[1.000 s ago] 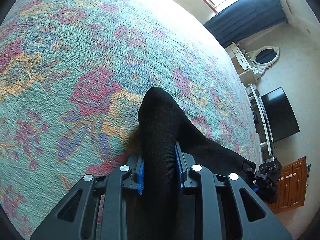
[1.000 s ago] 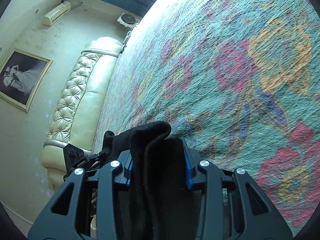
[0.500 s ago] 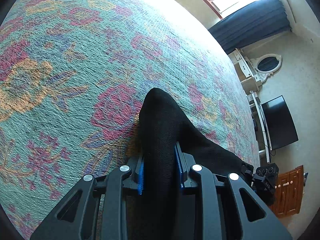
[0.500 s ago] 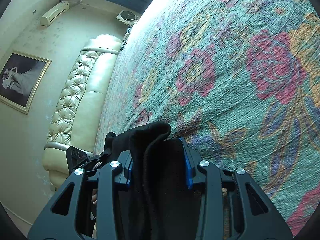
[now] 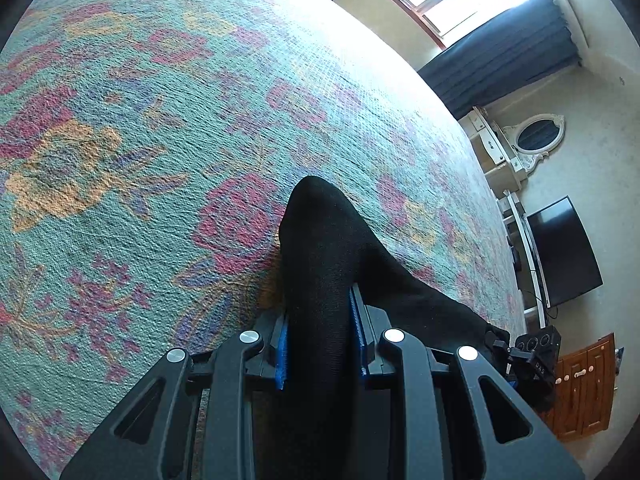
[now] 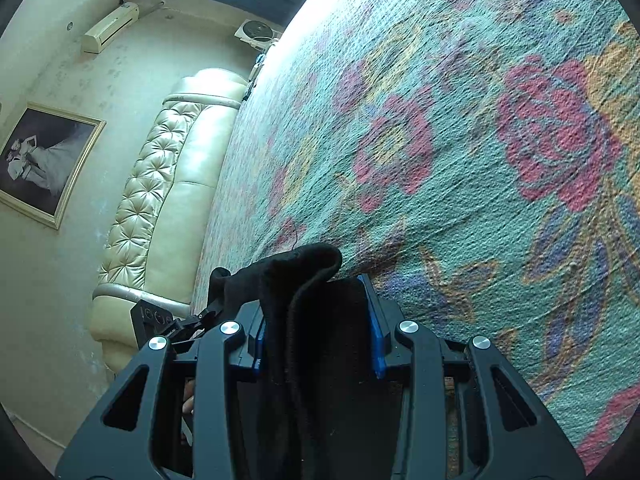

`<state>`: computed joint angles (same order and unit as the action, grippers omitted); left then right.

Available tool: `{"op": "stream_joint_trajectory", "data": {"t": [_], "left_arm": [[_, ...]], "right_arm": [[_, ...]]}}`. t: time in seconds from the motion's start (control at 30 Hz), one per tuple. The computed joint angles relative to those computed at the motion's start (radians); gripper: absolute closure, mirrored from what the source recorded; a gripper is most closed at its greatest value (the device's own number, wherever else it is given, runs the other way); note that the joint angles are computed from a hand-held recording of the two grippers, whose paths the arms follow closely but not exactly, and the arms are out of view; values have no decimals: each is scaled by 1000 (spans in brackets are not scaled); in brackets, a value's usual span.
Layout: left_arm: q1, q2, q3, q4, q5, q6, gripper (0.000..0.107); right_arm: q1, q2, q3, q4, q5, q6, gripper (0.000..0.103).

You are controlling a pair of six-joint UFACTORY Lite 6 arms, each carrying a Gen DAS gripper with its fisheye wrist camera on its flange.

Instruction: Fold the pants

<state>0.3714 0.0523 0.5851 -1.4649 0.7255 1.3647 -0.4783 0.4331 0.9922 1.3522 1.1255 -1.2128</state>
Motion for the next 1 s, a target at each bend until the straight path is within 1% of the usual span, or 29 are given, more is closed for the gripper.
{"op": "stream_joint_trajectory", "data": {"t": [0.43, 0.53, 0.6, 0.67, 0.7, 0.73, 0.77, 0.87, 0.93, 1.0], "left_arm": [[-15, 9, 13, 4, -15, -15, 81], [-13, 28, 30, 26, -5, -27, 75], [4, 30, 35, 61, 22, -34, 69], [45, 20, 30, 96, 72, -46, 64], [79, 11, 21, 114, 106, -51, 60], [116, 3, 10, 131, 145, -52, 57], [159, -5, -5, 151, 188, -50, 51], [276, -45, -53, 239, 275, -56, 49], [348, -79, -95, 299, 309, -52, 49], [408, -110, -137, 363, 330, -55, 49]], "right_arm": [[-35, 26, 6, -4, 33, -21, 66], [-58, 35, 4, -12, 51, -28, 64], [-72, 33, 2, -17, 66, -17, 60], [-91, 24, -6, -30, 85, -7, 53], [-105, 12, -15, -40, 93, -1, 50], [-119, 2, -20, -49, 103, 7, 45], [-139, -11, -31, -60, 116, 12, 40], [-210, -64, -73, -113, 151, 36, 31], [-262, -106, -101, -173, 160, 44, 28], [-314, -158, -140, -243, 159, 49, 27]]}}
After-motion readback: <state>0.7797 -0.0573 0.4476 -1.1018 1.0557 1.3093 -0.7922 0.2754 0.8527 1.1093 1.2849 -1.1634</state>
